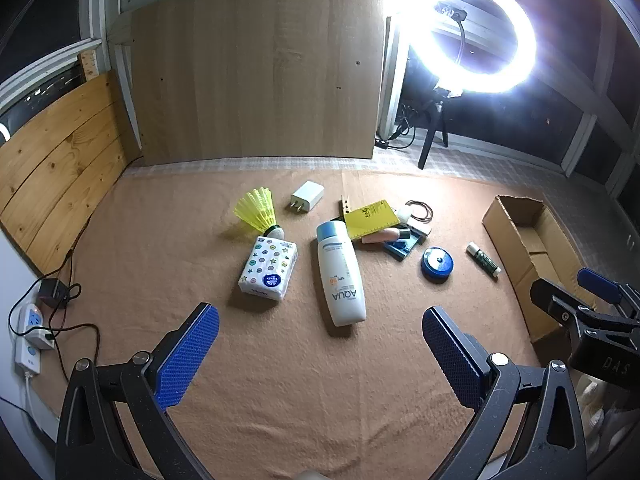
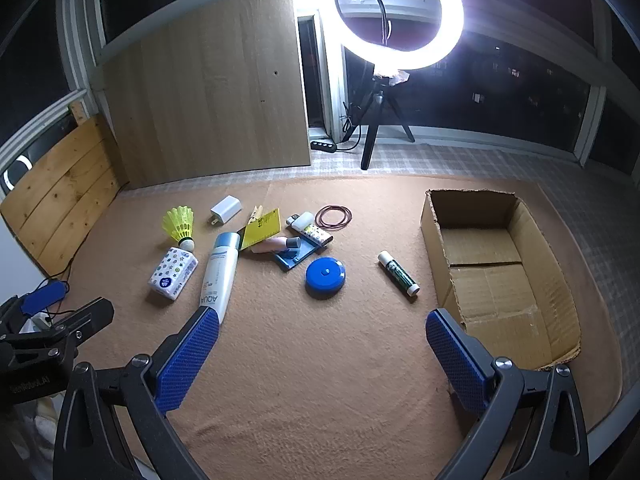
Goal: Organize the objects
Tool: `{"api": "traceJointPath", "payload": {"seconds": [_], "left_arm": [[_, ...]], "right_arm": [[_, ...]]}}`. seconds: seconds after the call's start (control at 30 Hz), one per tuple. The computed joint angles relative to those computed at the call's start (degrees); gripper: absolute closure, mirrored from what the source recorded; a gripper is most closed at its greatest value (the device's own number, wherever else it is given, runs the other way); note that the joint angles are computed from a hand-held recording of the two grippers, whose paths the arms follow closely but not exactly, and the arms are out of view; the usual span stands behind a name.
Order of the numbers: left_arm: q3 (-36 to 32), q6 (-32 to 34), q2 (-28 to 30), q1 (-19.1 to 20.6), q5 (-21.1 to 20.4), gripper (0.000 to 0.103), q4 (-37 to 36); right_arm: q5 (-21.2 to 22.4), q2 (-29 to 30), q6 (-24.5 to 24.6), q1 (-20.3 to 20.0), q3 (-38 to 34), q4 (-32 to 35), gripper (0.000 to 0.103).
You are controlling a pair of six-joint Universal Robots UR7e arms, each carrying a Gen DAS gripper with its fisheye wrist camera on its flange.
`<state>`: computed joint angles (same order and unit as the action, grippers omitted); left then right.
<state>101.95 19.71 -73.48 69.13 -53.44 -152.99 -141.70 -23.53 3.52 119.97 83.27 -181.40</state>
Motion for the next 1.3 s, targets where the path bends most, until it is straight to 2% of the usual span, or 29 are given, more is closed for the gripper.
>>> {"api": "traceJointPath", "payload": {"seconds": [1.3], "left_arm": [[-1.56,0.28,1.43,0.48,-0.74,0.000,1.57]], "right_arm": [[0.33,-0.32,1.89,-1.03,-0.19,2.14,0.001]]}}
